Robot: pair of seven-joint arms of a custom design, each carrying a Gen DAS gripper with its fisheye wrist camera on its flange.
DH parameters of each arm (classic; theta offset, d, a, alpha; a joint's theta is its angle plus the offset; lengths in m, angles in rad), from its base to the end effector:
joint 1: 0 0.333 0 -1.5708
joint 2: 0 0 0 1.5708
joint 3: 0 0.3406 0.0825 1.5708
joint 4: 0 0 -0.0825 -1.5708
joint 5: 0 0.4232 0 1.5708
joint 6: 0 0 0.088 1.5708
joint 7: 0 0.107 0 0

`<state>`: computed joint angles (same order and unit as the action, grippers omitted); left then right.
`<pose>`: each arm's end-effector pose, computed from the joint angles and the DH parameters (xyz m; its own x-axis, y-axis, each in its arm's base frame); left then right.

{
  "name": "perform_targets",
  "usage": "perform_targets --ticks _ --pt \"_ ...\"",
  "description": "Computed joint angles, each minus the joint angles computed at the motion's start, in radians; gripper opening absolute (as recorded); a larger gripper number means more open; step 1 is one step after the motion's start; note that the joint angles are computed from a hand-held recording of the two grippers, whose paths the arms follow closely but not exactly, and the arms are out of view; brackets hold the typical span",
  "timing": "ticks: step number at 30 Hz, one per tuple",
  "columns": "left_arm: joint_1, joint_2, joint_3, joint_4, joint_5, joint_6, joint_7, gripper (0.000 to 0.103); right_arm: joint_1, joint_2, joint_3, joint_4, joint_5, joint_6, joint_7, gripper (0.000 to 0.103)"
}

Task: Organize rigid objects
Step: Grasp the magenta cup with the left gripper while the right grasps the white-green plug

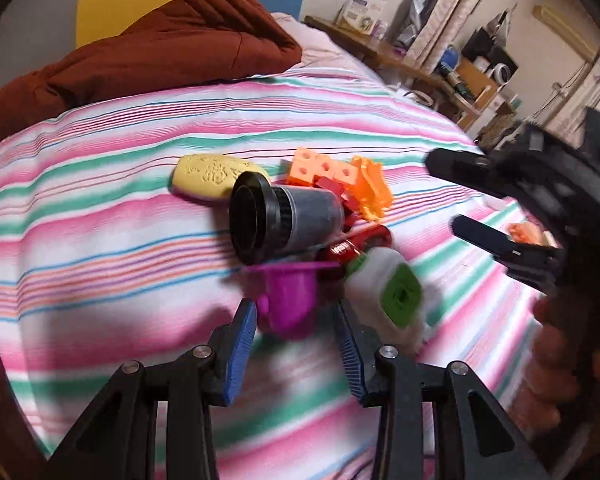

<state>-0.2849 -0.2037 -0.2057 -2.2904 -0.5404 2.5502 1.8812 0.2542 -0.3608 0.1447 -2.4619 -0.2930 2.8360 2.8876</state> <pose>0.4838 -0.2552 0.4861 -0.4595 -0.8424 0.2816 -0.8328 0.2983 -0.4664 0.4536 0.2124 0.5129 -0.4106 -0.7465 -0.5236 -0.6173 0.6502 -0.4428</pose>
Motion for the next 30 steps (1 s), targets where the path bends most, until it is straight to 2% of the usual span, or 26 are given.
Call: perform_targets --ticks 4,7,8,11,14,15,17,21,23,28,30 --pt "0.001 0.061 -0.018 0.044 0.045 0.017 -0.020 0.038 0.007 0.007 -0.006 0.006 0.008 -0.005 -0.019 0.076" --pt "0.002 0.091 -0.011 0.063 0.018 0.004 -0.009 0.033 0.021 0.017 -0.018 0.015 0.026 -0.024 -0.045 0.076" --pt "0.001 0.087 -0.004 0.056 -0.020 0.003 0.019 0.033 0.032 0.022 -0.028 0.016 0.043 -0.025 -0.063 0.076" --pt "0.015 0.041 0.001 0.005 -0.007 0.033 0.038 0.033 0.075 0.032 -0.066 0.017 0.119 -0.023 -0.140 0.075" --pt "0.033 -0.026 0.016 -0.064 0.013 0.055 0.051 0.033 0.133 0.044 -0.117 0.018 0.229 -0.026 -0.254 0.075" --pt "0.034 -0.055 0.029 -0.096 0.002 0.068 0.073 0.033 0.189 0.054 -0.163 0.022 0.324 -0.025 -0.352 0.075" --pt "0.029 -0.105 0.058 -0.150 -0.038 0.079 0.123 0.032 0.251 0.069 -0.209 0.034 0.454 -0.043 -0.487 0.075" --pt "0.049 -0.193 0.060 -0.237 -0.003 0.109 0.127 0.032 0.235 0.100 -0.167 0.083 0.473 -0.129 -0.591 0.078" --pt "0.048 -0.219 0.062 -0.263 0.003 0.116 0.115 0.032 0.200 0.111 -0.122 0.102 0.428 -0.167 -0.590 0.083" --pt "0.058 -0.256 0.029 -0.309 0.078 0.164 0.060 0.032 0.141 0.164 -0.045 0.178 0.286 -0.316 -0.559 0.083" --pt "0.051 -0.259 0.028 -0.318 0.094 0.182 0.043 0.032 0.134 0.193 -0.023 0.219 0.213 -0.394 -0.560 0.063"
